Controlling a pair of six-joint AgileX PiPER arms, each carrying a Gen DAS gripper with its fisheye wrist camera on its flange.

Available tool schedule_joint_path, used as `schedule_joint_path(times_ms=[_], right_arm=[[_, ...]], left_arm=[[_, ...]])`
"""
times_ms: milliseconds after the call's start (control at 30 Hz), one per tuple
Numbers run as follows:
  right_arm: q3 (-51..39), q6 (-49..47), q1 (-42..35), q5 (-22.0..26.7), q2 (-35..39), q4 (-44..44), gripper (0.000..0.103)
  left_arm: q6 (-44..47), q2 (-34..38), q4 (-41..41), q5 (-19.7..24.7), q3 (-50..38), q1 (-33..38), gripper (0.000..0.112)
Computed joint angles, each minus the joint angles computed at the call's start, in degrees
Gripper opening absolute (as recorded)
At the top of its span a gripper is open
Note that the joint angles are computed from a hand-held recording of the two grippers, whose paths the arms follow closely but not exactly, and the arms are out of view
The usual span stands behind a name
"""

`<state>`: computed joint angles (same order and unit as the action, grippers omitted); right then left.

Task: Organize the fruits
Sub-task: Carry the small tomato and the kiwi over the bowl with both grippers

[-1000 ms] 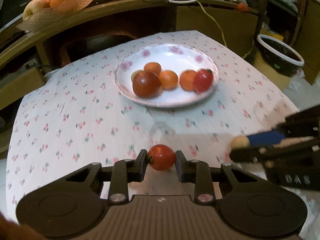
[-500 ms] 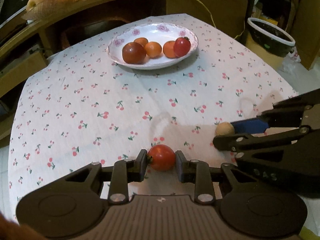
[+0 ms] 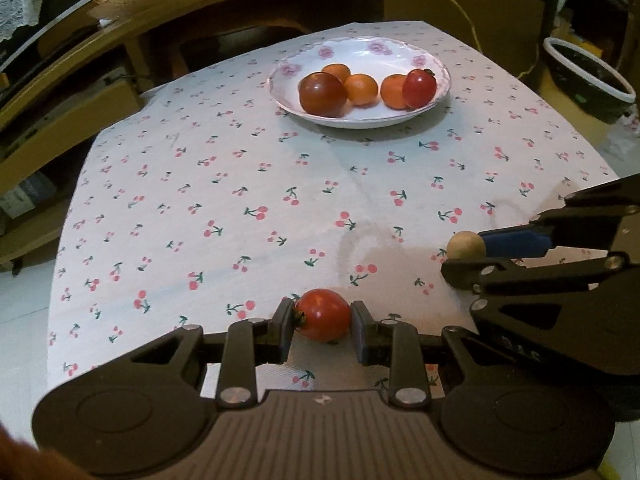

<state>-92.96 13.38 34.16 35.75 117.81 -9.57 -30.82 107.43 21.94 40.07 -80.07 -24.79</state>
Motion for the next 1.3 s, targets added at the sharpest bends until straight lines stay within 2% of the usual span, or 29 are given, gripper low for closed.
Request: schedule_joint_path(times_ms=[433,867,1300], right_arm=[[3.64,-3.42,-2.23,-3.30,-4.92,4.55,0.026],[-4.50,-0.48,-4.21,-0.07,-0.72,4.18,0.027],[-10.18,0.01,-5.72,1.57,1.99,4.73,0.027]], left_arm=[[-2.33,0.76,5.23,6.18,-6.60,-3.50,0.035],[7.88,4.96,-1.82,2.96,-13.62,0.49,0.035],[11.46,8.08,-3.11,2.53,-19.27,1.46,0.034]])
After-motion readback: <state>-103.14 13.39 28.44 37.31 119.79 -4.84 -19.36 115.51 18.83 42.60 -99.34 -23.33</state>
